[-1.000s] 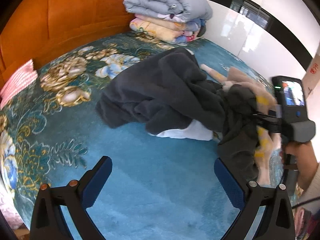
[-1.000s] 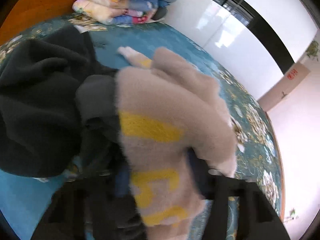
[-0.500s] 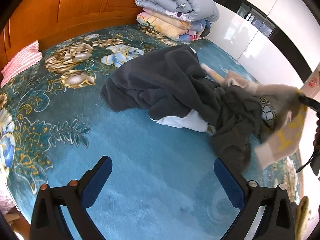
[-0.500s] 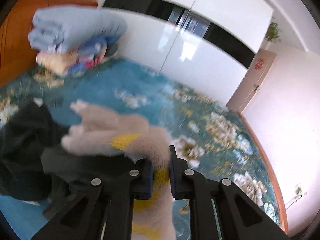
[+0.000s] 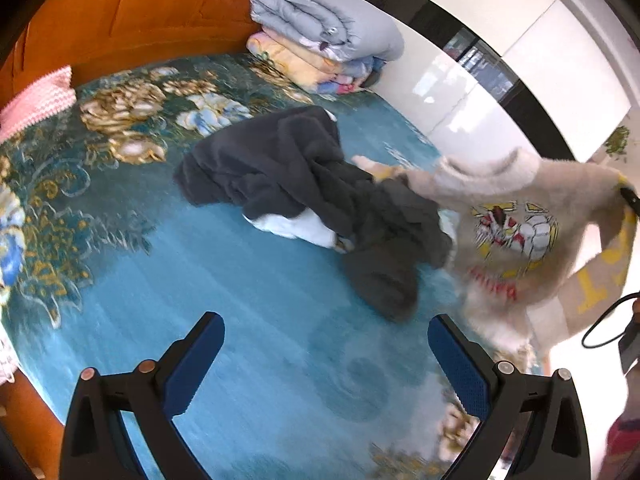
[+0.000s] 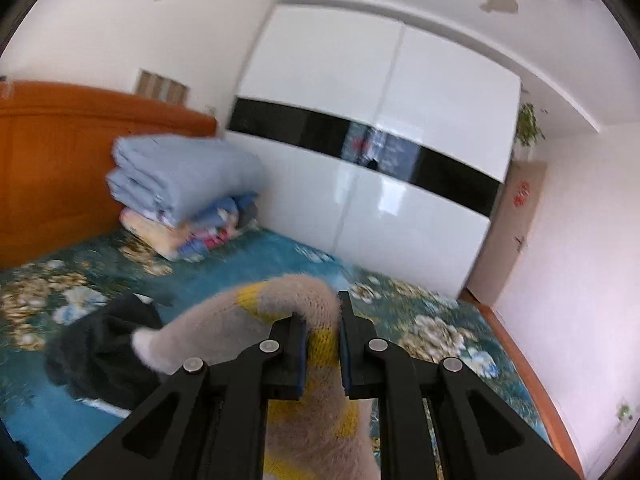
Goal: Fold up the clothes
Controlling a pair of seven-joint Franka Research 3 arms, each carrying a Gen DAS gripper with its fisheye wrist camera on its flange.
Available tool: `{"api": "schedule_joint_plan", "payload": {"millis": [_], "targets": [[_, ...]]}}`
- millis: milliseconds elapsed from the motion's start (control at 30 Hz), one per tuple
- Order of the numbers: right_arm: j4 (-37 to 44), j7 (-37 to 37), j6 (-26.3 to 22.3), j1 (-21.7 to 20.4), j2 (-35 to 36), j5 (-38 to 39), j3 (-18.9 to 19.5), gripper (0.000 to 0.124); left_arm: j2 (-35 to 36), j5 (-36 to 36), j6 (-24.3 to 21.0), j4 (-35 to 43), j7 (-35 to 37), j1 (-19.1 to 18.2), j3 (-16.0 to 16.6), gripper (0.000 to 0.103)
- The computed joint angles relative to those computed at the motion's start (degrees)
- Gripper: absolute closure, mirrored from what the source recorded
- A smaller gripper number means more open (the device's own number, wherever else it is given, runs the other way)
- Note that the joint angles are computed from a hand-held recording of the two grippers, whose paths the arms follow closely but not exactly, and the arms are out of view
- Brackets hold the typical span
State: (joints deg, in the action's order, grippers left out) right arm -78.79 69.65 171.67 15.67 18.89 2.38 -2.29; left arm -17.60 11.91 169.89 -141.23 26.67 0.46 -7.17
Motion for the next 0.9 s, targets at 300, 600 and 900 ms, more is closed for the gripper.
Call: {"api": "schedule_joint_plan", "payload": {"millis": [300, 600, 900], "targets": [[-27.7, -29.8, -6.1, -9.7, -20.2, 26.0, 8.2, 0.111, 1.3, -21.4, 2.1, -1.0, 10.6, -14.8, 9.0, 0.0], [-40.5, -16.0, -15.4, -9.4, -19.3, 4.2, 2.8, 0.111, 5.1, -39.6, -0.9, 1.0, 19.8, -19.0, 11.3, 0.0], [-27.5, -5.2, -26.2, -14.0, -8.5, 2.6, -0.8, 0.108, 7.9, -45.2, -3.4, 3.3, 22.9, -14.3, 6.9, 0.0]]}}
